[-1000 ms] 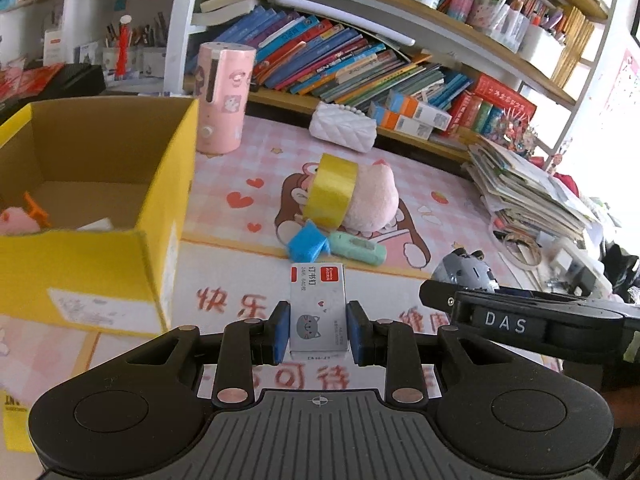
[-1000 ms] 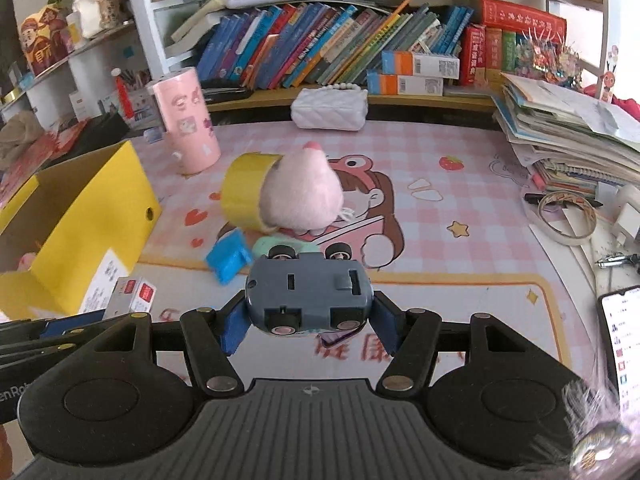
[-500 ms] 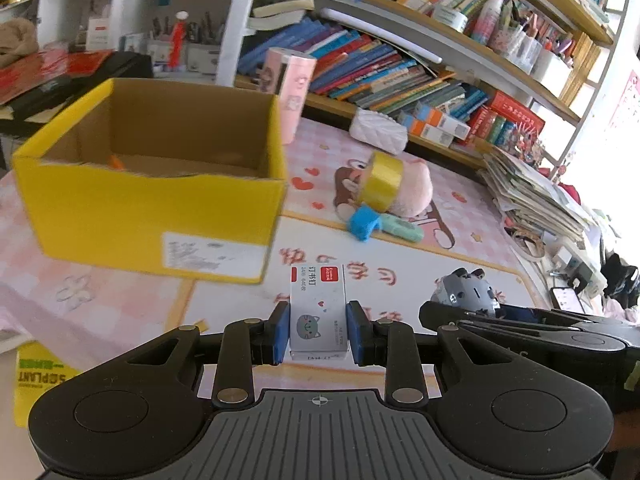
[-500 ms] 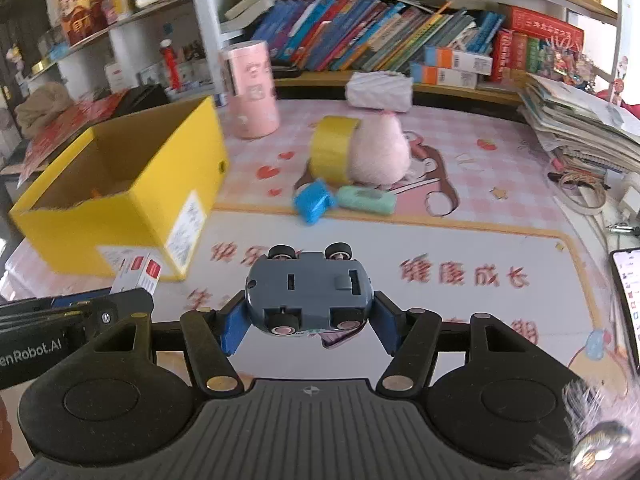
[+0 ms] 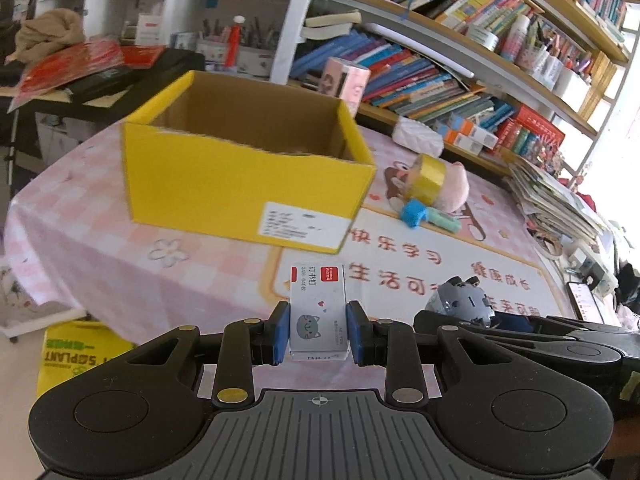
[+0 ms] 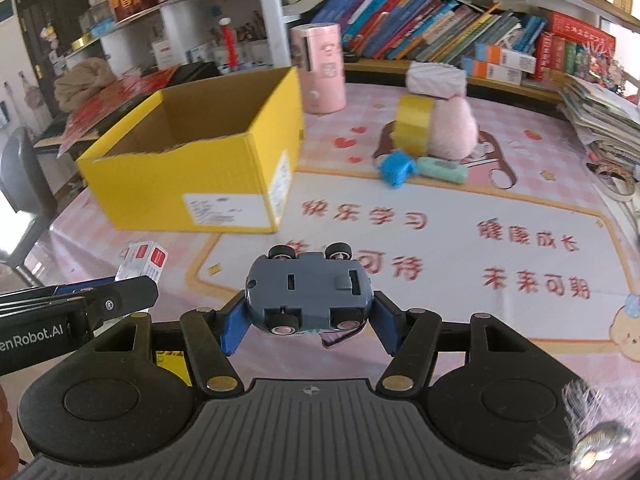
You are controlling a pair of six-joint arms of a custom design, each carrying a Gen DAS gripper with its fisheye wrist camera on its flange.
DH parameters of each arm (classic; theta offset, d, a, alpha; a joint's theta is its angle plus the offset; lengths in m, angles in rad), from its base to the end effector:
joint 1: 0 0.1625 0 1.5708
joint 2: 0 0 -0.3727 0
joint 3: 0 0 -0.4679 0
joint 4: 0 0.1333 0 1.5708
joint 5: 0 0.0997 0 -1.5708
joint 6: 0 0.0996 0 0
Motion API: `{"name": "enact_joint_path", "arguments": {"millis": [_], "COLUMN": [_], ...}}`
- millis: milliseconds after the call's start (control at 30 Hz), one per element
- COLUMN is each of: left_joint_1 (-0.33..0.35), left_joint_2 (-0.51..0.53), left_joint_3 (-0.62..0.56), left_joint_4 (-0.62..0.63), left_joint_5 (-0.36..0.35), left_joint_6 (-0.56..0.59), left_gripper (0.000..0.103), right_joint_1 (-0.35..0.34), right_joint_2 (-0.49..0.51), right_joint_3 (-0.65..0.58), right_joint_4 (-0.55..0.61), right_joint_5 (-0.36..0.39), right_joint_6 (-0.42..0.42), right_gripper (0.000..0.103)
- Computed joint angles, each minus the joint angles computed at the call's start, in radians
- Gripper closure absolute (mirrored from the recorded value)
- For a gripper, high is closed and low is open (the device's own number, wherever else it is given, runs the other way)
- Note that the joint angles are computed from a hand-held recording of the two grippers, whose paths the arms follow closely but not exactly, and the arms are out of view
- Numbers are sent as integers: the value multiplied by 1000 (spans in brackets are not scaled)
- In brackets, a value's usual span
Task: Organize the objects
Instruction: 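Carry the cat-print box with the left tool while the right tool carries the toy car over the yellow box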
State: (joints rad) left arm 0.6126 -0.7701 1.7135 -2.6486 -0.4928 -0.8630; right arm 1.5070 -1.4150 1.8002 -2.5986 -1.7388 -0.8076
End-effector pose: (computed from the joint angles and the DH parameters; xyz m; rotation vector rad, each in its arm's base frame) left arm -0.4025 -0.5531 0.0098 0.0170 2.3111 -1.1862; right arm 0.0762 -0.6363 0.3360 0.8890 -2.4826 0.7017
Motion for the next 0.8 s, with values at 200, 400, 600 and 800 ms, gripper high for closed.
{"name": "enact_joint_path", "arguments": {"millis": [200, 400, 600, 800], "left_joint_1": [-20, -37, -52, -55], "left_joint_2": [-66, -117, -158, -172], "left_joint_3": [78, 134, 172, 176], "left_joint_4": [45, 65, 100, 92], "left_joint_5": [30, 58, 99, 143], "left_joint_6": [-71, -101, -145, -116], "left_gripper": [75, 75, 75, 75], "right_joint_1": [17, 32, 55, 74], "right_joint_2": [-28, -50, -57, -52], "right_joint_3": [57, 100, 125, 127], "right_joint_4": [-2, -17, -19, -17], "right_joint_5": [10, 23, 27, 39], "right_joint_6": [-4, -5, -14, -50], "right_gripper": [42, 42, 42, 42]}}
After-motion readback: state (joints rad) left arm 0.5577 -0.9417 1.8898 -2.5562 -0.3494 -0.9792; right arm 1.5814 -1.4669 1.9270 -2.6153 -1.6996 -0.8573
